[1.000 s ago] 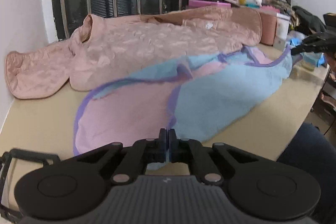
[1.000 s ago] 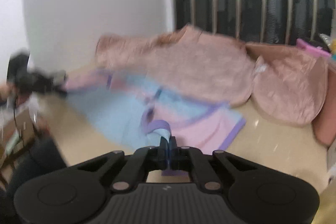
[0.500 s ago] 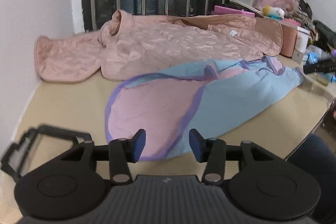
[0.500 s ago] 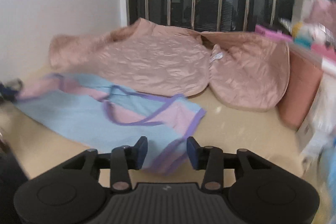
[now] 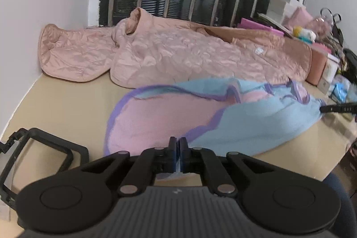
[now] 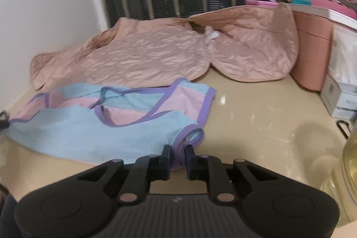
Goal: Fold clothes
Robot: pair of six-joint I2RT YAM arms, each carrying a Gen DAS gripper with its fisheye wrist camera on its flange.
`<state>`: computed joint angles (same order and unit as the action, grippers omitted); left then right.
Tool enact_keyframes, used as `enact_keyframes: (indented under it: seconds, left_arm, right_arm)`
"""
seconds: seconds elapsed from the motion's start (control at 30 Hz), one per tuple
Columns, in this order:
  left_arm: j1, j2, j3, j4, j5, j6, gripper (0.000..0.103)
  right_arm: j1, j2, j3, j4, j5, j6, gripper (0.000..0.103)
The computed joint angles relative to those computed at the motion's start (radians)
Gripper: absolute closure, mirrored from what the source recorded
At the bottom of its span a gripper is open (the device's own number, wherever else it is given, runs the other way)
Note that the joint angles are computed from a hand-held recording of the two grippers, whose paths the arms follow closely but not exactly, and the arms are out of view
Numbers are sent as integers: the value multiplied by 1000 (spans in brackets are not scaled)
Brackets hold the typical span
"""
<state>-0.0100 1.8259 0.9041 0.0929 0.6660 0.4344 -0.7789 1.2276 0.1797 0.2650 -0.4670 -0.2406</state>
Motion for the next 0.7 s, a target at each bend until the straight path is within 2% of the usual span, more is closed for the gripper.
enact_keyframes:
  seconds: [0.2, 0.23, 0.3, 0.33, 0.37, 0.4, 0.43, 0.5, 0.53, 0.57, 0.6, 0.63, 0.67, 0.7]
  left_arm:
    - [-17, 19, 6, 29, -129, 9, 101]
    - [-14, 11, -4, 37, -129, -3, 97]
    - [8, -23, -20, 3, -53, 11, 86]
    - [16, -37, -28, -14, -15, 31, 67]
    - [15, -48, -41, -18, 0, 51, 53]
    - [13, -58, -54, -22, 15, 70, 52]
    - [12, -68, -66, -27, 29, 91, 52]
    - [-16, -53, -63, -42, -4, 107, 53]
    - [-27, -48, -66, -35, -20, 112, 62]
    - [-39, -44, -71, -27, -45, 114, 82]
    - [-51, -39, -75, -19, -71, 116, 92]
    - [-48, -30, -69, -14, -74, 98, 99]
    - [-44, -21, -61, -10, -76, 79, 101]
    - [-41, -12, -54, -6, -79, 60, 101]
  right_arm:
    - [83, -20, -23, 44, 129, 45, 92]
    - [89, -37, -27, 38, 139, 49, 91]
    - [98, -76, -35, 21, 157, 56, 85]
    - [91, -115, -44, 2, 146, 55, 82]
    - [75, -142, -49, -15, 124, 53, 75]
    - [60, -151, -50, -21, 101, 52, 72]
    - [45, -159, -51, -26, 78, 51, 72]
    - [34, -113, -39, -1, 64, 63, 72]
    - [41, -77, -32, 22, 71, 73, 72]
    - [57, -52, -30, 37, 82, 80, 72]
    - [74, -38, -36, 58, 93, 80, 76]
    - [91, -23, -43, 80, 105, 81, 80]
    - [110, -22, -59, 112, 132, 80, 89]
    - [122, -34, -69, 116, 153, 74, 92]
